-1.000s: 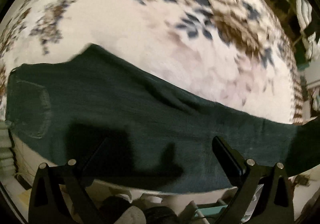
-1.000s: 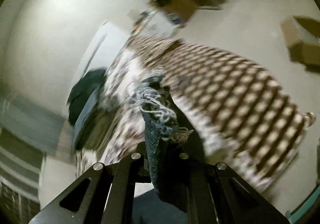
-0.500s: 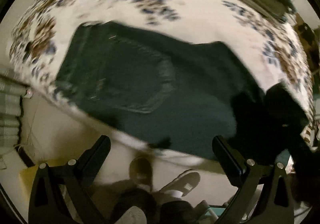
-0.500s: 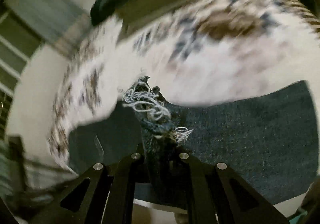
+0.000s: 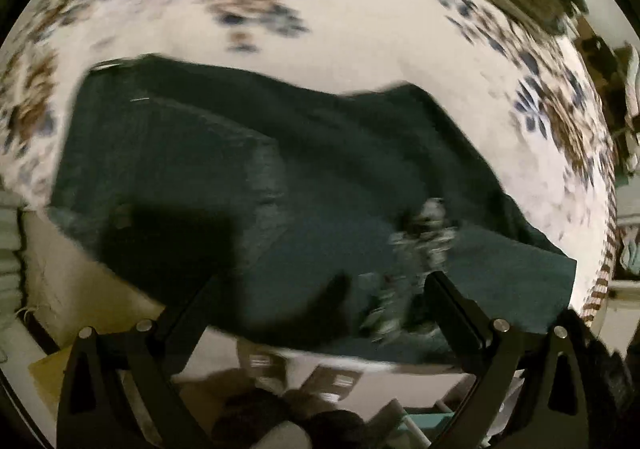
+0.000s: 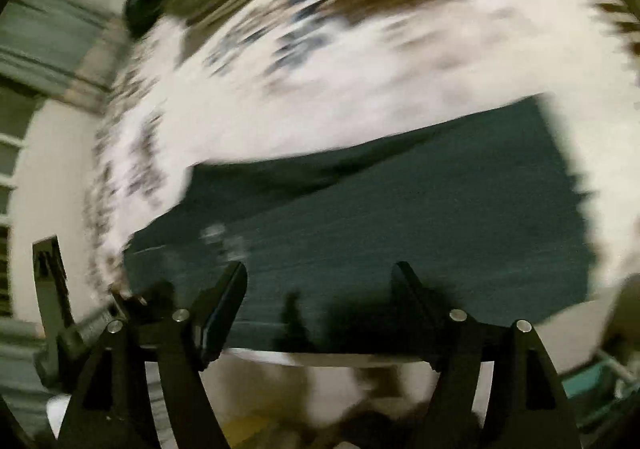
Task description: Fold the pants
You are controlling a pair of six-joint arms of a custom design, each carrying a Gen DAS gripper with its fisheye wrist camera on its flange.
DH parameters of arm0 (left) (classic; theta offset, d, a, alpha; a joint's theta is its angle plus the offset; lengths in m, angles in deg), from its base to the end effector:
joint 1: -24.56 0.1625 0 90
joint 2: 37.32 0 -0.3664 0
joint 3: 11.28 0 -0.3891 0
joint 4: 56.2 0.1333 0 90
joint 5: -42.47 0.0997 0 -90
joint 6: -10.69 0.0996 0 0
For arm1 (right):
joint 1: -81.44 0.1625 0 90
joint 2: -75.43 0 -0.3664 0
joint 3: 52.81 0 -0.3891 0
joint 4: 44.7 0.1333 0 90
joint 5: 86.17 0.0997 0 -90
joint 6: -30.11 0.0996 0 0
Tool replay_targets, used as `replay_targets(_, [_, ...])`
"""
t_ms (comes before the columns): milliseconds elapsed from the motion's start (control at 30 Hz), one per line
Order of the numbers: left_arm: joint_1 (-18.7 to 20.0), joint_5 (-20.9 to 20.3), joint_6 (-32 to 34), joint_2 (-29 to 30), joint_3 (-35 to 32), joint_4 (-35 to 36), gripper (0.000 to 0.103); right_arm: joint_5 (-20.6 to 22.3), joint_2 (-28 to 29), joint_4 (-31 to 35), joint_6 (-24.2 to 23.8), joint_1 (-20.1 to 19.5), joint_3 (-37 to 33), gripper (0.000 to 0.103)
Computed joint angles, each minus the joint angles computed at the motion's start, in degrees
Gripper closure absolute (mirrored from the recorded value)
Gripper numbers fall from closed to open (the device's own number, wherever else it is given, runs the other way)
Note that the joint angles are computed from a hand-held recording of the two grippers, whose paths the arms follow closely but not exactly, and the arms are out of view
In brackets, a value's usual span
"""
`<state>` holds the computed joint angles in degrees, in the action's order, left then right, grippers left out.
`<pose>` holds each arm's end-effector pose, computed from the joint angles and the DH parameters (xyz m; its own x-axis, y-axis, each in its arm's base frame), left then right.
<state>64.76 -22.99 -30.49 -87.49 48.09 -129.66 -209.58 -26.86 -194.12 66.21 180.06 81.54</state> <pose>-0.3984 -0.5654 0.2568 -0.7912 0.2277 -0.5675 0.2219 0.9717 0.0805 0.1343 -0.3625 0.2859 -0.7759 0.6184 0.1243 0.4011 0.6358 -0.6595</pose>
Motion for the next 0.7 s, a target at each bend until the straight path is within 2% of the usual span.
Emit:
replay_targets(100, [-0.4,-1.2,2.1,3.7,-0.1,-1.9,0.000,-3.1,-8.7,8.4,1.5,-3.4,2.4,0.024])
replay_targets(167, [-0.9,-0.6,3.1,7.0,-1.7,0.6,0.015,-3.0,-13.5,12.0,1.8,-6.1,3.1,0.024])
replay_targets(200, [-1.2,0.0,4.2,8.1,-1.7,0.6,0.032,-2.6,-16.0,12.8,1.3,-7.8,4.0,0.024])
replay_targets(267, [-2.4,2.4,5.7,8.8,-0.8,0.0,0.043,-1.9,-18.8,14.6,0.3,-10.5,3.7,0.021])
replay_targets(300, [-2.9,2.4,7.7,8.0,1.0,-3.1,0.072,-1.2,-19.6,13.9,-0.5,-11.8,4.1,0.021])
replay_targets(333, [-3.3,2.2,9.0,7.5,1.9,-4.6,0.087,-0.6,-20.6,14.7,-1.0,-12.8,3.8,0.021])
replay_targets(367, [-4.2,4.3,9.7,7.5,2.2,-4.0,0.097,0.4,-21.1,14.1,-1.6,-14.1,4.2,0.021])
replay_targets(433, [-4.3,4.8,11.0,6.4,3.0,-5.1,0.098,2.2,-21.0,13.7,-2.6,-15.6,3.4,0.021])
replay_targets(567, [-2.8,4.9,9.2,5.1,3.0,-4.5,0.099,2.8,-17.3,12.9,-2.1,-14.5,1.2,0.021])
replay_targets(700, [-1.6,3.2,7.4,4.8,2.6,-3.1,0.097,-0.4,-11.0,14.3,-2.3,-12.1,-1.8,0.021])
